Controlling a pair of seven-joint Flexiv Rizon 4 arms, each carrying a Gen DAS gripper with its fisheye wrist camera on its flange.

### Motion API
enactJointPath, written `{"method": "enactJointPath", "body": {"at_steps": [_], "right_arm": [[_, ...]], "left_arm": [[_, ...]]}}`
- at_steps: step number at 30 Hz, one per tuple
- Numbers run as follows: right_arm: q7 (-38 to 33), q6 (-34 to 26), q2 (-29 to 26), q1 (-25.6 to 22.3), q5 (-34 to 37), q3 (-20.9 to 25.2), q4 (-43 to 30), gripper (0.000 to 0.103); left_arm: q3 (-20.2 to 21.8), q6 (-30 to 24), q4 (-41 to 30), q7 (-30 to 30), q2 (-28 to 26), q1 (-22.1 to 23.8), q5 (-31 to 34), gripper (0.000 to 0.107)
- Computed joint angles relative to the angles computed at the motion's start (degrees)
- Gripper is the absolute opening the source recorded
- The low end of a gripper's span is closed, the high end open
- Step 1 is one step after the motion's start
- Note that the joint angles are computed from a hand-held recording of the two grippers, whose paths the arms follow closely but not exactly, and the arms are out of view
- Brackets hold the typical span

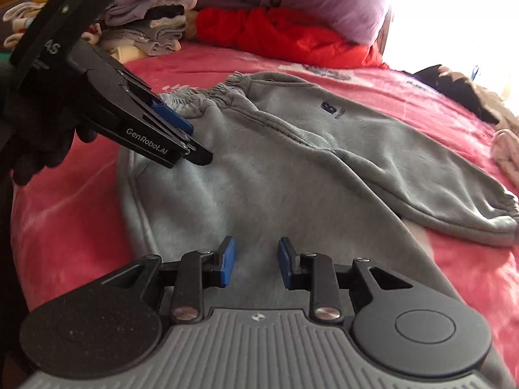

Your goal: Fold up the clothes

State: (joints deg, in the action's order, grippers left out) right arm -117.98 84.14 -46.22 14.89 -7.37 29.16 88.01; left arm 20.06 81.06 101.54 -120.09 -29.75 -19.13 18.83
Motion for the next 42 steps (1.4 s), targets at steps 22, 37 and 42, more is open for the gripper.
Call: {"method": "enactJointPath", "body": {"at_steps": [22, 37, 42], "right_arm": [[11.25, 7.64, 10.47, -6.89, 9.65, -3.70, 12.07, 0.040], [2.31, 4.04, 10.66, -14.93, 9.43, 2.79, 7.09, 0.044], [-7.58, 6.01, 12.46, -15.02, 0.49, 0.33, 10.89, 0.047]], "left_arm": [[-2.13, -2.48, 2.12, -12.26, 2.87, -3.64, 9.10, 0.052], [10.80, -9.03, -1.93, -21.79, 9.45, -14.31, 35.50, 0.057], [6.99, -9.74, -1.69, -6.48, 10.03, -10.89, 43.80, 0.057]]}}
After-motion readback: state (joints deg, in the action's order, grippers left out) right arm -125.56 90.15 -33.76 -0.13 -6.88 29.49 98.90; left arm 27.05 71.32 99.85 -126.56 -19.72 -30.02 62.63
